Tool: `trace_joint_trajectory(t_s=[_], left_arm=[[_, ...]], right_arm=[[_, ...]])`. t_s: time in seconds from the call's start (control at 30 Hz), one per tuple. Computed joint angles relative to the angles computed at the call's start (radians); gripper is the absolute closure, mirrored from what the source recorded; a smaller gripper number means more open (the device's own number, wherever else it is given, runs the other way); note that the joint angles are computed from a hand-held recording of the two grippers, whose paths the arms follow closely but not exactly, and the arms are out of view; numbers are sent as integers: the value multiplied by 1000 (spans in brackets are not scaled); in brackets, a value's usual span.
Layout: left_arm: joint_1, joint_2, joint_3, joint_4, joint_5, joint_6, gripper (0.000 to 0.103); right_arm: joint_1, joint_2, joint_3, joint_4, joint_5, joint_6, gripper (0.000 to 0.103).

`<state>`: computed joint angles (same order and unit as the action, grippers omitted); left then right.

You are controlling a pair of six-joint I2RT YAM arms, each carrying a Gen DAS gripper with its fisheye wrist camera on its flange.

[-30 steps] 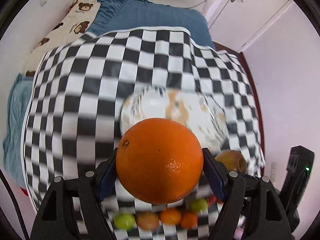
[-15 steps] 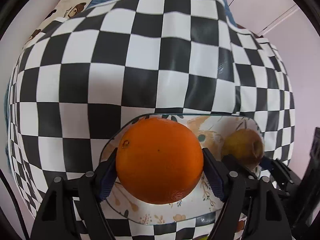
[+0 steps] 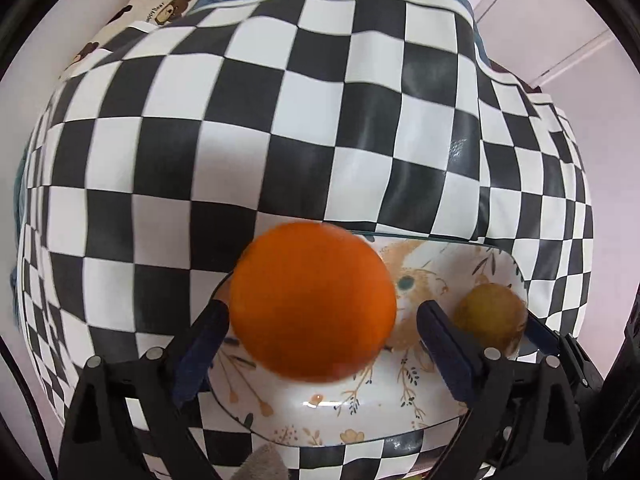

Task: Organize fruits
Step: 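Carry the orange and red apple onto the floral plate and release both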

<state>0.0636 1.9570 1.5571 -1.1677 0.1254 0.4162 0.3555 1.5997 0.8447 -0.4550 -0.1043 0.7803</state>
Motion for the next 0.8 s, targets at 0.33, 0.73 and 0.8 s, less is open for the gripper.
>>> trace_joint_trajectory(t_s=[0.33, 0.73, 0.8], left_arm=[[67, -232, -137, 67, -40, 64, 7], [276, -540, -269, -36, 43, 312, 7], [301, -576, -269, -72, 66, 338, 7]], right_arm=[[59, -271, -38, -319, 95, 77, 6], [407, -399, 117, -646, 285, 382, 6], [452, -356, 167, -656, 315, 422, 6]])
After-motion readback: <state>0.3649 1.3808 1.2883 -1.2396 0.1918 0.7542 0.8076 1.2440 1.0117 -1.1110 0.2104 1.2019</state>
